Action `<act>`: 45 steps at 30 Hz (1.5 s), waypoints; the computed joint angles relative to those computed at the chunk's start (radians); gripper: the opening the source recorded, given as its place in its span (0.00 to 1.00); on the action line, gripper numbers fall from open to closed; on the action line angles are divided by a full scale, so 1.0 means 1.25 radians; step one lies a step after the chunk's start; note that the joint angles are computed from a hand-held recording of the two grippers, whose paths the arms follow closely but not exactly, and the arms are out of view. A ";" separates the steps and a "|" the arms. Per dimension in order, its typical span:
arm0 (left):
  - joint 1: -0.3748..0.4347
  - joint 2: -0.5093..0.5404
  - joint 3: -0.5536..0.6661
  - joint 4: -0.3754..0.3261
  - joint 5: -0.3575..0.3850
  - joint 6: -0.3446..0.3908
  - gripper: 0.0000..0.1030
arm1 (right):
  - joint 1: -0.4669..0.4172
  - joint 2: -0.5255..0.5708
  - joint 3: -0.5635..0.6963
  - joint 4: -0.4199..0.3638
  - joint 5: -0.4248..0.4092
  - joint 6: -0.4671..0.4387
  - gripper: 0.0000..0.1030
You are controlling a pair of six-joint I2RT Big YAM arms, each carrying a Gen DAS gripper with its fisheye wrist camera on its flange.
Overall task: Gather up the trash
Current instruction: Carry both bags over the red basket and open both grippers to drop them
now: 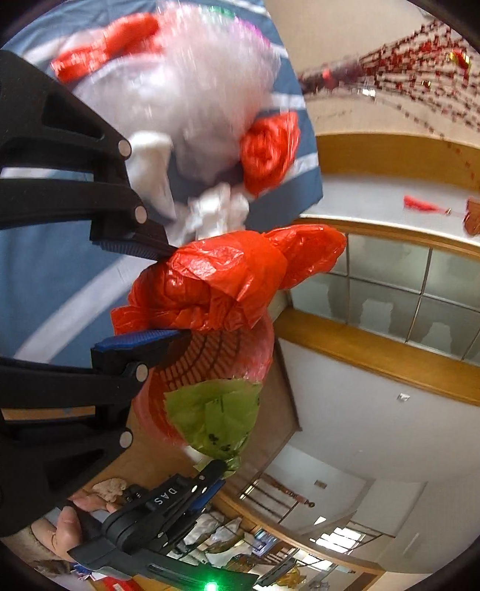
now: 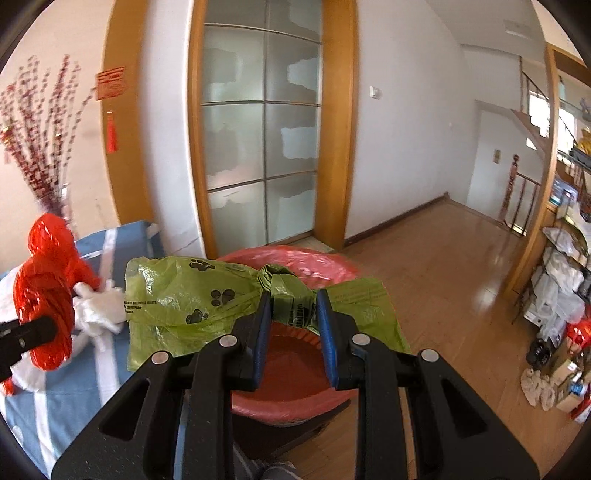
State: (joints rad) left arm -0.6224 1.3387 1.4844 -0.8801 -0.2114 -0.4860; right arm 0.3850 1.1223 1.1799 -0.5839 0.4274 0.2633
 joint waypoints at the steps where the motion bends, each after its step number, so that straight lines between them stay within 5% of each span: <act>1: 0.001 0.018 0.011 0.005 0.011 0.001 0.34 | -0.004 0.005 0.003 -0.001 0.001 0.006 0.25; 18: -0.001 0.212 0.158 0.021 0.126 0.038 0.34 | -0.073 0.087 0.046 0.009 -0.007 0.059 0.25; 26: 0.013 0.277 0.214 0.014 0.165 0.040 0.37 | -0.099 0.114 0.067 0.021 -0.072 0.090 0.27; 30: 0.011 0.289 0.215 0.009 0.166 0.030 0.44 | -0.109 0.122 0.070 0.020 -0.080 0.091 0.44; 36: 0.014 0.281 0.193 0.008 0.161 0.029 0.50 | -0.118 0.115 0.055 0.007 -0.085 0.098 0.47; 45: 0.006 0.189 0.101 0.021 0.062 0.036 0.58 | -0.114 0.092 0.036 -0.010 -0.086 0.085 0.52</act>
